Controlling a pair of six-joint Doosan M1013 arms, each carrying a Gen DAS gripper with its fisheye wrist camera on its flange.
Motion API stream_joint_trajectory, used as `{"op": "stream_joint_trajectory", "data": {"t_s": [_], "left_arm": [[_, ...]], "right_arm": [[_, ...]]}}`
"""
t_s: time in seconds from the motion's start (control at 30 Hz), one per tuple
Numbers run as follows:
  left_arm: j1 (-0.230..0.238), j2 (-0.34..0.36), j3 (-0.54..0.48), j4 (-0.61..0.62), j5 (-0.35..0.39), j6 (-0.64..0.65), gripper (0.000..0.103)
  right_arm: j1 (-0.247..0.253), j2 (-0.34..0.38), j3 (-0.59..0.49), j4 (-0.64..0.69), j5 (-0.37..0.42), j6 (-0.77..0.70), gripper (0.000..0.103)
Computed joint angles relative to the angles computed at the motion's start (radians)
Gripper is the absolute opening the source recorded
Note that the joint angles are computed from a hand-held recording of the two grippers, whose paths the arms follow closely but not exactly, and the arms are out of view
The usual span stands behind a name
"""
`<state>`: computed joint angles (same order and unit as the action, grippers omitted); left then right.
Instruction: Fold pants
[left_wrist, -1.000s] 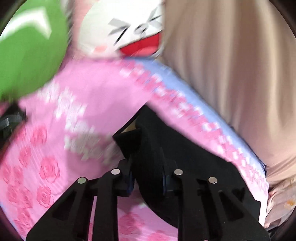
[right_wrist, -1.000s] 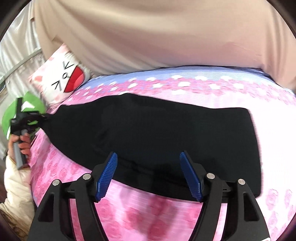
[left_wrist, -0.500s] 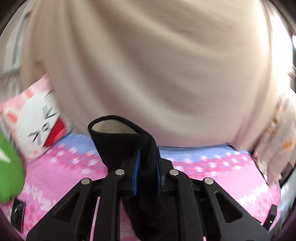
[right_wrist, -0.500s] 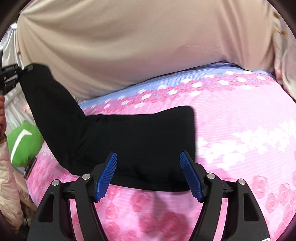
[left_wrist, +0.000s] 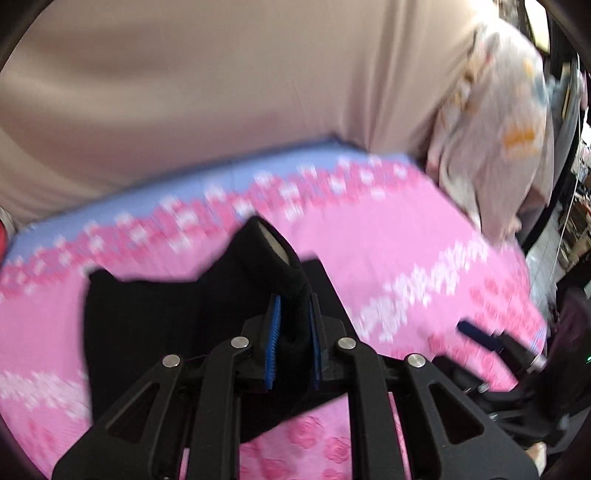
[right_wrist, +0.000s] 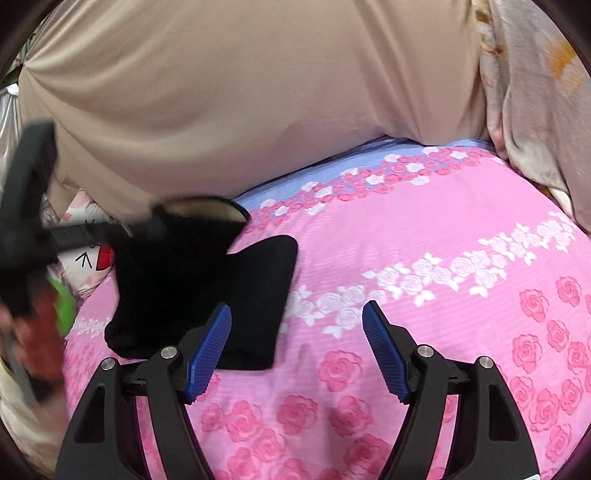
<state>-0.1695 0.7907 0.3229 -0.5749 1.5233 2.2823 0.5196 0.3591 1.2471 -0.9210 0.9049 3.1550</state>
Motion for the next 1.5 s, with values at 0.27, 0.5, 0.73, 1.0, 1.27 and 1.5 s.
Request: {"op": "stream_joint_trajectory", "data": {"t_s": [0.27,0.5,0.73,1.0,1.27,1.5], "left_arm": [[0.016,-0.158,0.353,-0.024,-0.078,0.143,0.068],[0.102,-0.171,0.351,-0.008,-0.269,0.088,0.087],[0.166,-0.032,0.12,0.105,-0.243,-0.159,0.087],[0.203,0.072,-0.057,0.109,-0.186,-0.216,0.087],[0.199,0.123,-0.133,0.094,-0.105,-0.217,0.088],[0.186,0.126,-0.125,0.078,-0.08,-0.198,0.092]], "right_arm": [[-0.02,-0.014,0.014,0.062,-0.045,-0.053,0.072],[-0.096,0.068,-0.162,0.374,-0.188,-0.502,0.082],[-0.187,0.264,-0.439,0.776,-0.077,-0.778,0.018],[-0.092,0.262,-0.566,0.44,-0.024,-0.736,0.008],[-0.12,0.247,-0.461,0.528,0.122,-0.61,0.032],[-0.102,0.273,-0.481,0.565,0.171,-0.682,0.032]]}}
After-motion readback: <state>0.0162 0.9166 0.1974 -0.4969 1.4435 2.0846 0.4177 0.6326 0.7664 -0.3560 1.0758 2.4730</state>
